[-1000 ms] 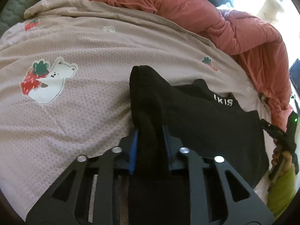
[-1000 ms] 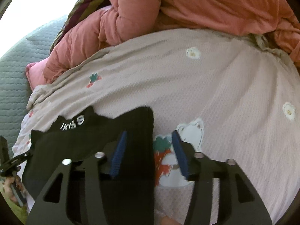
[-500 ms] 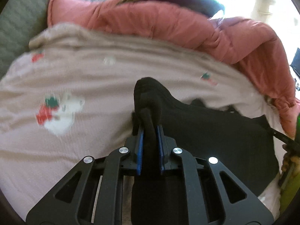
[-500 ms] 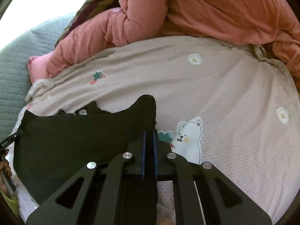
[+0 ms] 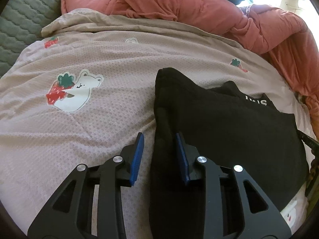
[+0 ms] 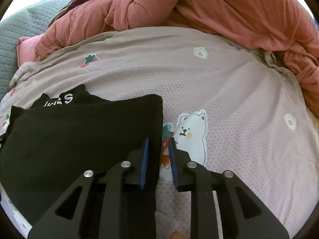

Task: Fold small clothes
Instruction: 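Open both grippers and release the folded shirt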

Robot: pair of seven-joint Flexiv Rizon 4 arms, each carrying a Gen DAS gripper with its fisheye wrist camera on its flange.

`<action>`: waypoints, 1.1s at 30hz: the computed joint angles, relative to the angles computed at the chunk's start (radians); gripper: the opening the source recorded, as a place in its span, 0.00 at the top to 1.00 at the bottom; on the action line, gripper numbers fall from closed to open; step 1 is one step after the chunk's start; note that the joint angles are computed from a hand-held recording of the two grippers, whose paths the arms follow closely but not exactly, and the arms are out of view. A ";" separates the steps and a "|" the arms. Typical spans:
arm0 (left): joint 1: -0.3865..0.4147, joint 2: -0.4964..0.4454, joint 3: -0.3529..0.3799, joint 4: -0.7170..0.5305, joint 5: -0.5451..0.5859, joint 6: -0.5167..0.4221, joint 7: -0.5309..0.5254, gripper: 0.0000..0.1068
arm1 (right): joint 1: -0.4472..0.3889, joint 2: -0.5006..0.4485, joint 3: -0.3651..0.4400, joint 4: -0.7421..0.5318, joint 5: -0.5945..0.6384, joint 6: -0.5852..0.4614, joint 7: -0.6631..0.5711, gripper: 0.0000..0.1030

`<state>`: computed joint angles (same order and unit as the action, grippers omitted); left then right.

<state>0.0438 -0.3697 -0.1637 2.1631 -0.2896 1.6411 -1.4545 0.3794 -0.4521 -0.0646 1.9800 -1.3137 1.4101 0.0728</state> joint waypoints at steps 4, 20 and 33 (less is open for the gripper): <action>0.005 0.018 -0.003 0.015 -0.005 -0.008 0.000 0.72 | -0.001 0.017 0.003 0.020 0.001 -0.006 0.020 0.68; 0.100 0.086 -0.129 0.112 -0.061 0.023 0.031 0.64 | -0.055 0.084 0.058 0.094 -0.118 -0.002 0.145 0.46; 0.223 0.154 -0.274 0.210 -0.070 0.067 0.014 0.57 | -0.112 0.139 0.123 0.148 -0.226 -0.009 0.239 0.33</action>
